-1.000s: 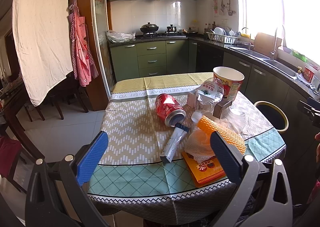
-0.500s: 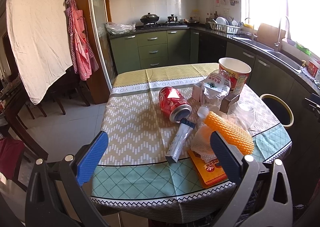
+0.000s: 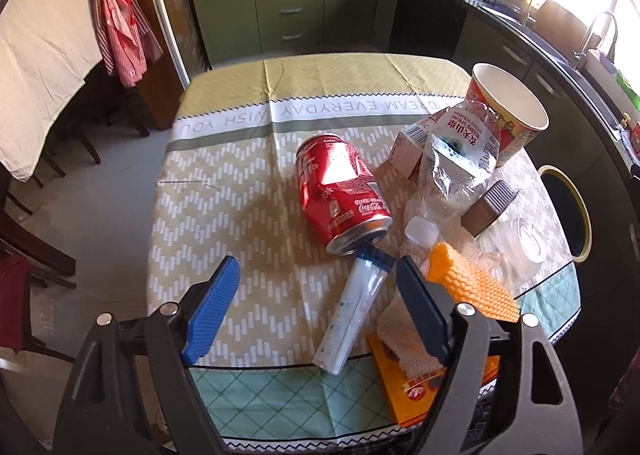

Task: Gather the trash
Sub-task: 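Grasp the red Coke can with the left tool while the right tool grasps the paper bucket rim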

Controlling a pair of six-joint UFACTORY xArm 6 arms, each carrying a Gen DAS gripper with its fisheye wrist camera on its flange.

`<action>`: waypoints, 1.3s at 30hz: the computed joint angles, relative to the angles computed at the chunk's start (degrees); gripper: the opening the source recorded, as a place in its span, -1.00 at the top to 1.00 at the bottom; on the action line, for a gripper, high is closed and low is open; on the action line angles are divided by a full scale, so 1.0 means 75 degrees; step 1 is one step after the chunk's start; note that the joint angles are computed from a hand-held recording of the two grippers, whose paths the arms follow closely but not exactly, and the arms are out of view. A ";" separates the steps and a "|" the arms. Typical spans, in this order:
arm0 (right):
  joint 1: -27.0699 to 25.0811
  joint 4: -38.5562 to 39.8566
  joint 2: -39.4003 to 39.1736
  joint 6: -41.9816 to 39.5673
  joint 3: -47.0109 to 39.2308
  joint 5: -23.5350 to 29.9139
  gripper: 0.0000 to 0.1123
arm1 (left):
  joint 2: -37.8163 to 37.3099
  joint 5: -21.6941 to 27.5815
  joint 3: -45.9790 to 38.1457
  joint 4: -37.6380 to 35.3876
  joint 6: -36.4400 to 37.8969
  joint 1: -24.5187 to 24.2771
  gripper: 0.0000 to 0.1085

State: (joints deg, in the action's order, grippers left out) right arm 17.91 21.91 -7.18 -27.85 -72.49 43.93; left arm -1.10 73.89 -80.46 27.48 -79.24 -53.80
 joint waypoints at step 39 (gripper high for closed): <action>0.0439 -0.1373 0.3764 0.1126 -0.4308 0.1679 -0.77 | 0.3528 0.0707 -0.3065 -0.2818 0.1124 0.2008 -0.44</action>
